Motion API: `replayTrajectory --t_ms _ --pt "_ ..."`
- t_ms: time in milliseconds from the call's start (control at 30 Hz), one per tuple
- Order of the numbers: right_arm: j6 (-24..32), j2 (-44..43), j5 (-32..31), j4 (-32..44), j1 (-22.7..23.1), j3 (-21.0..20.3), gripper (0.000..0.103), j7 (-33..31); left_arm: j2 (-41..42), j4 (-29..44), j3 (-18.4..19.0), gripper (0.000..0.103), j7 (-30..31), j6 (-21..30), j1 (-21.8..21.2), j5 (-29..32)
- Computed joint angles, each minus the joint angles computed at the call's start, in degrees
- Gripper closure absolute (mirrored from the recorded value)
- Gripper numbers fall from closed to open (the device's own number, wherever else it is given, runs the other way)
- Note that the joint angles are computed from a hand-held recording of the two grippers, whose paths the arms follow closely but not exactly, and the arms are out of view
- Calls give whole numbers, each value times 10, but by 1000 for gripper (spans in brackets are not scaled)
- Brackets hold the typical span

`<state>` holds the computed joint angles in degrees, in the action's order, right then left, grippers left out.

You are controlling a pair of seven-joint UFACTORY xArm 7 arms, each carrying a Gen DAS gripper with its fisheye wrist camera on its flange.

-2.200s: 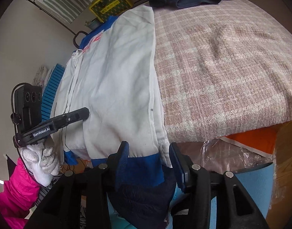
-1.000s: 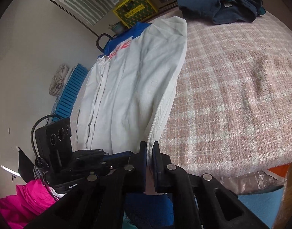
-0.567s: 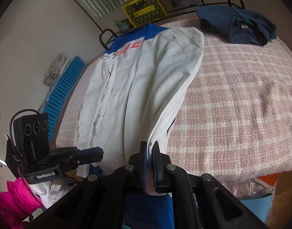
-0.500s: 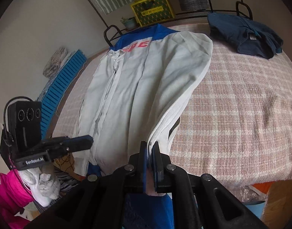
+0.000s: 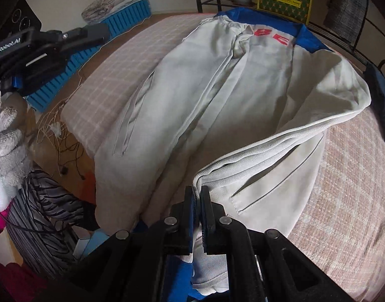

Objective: Fold large clothes

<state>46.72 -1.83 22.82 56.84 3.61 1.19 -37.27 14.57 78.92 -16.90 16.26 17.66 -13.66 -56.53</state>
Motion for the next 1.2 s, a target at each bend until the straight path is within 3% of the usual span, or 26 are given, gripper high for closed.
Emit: replayTrajectory --t_ms 100,167,233,300,333,400,467,533,733,933,1200 --pt "-14 30 -14 -2 6 9 100 19 -4 -8 1 103 4 5 4 -1" --pt "-13 26 6 -7 1 7 100 -7 -7 -13 4 103 -2 3 0 6" --pt "22 22 56 2 -12 -3 93 -36 -5 -15 5 103 -9 8 -4 14" --pt "72 15 104 13 -27 -15 75 -65 5 -7 4 103 -18 25 -8 28" --pt "84 3 124 10 -35 -21 74 -82 9 -5 3 103 -21 31 -12 38" --pt "116 -21 160 8 -48 -37 71 -113 18 2 2 89 -30 38 -22 63" --pt "141 -38 191 8 -63 -54 63 -129 31 12 -3 62 -40 46 -29 80" --pt "152 -46 214 10 -79 -72 54 -141 47 26 -6 60 -54 61 -38 104" --pt "108 3 265 52 -122 -94 41 -88 105 86 1 58 -126 97 -80 206" --pt "86 115 317 156 -174 -72 33 -45 144 130 23 50 -216 136 -121 325" --pt "72 253 336 302 -225 -15 30 31 165 140 -1 50 -224 151 -102 342"
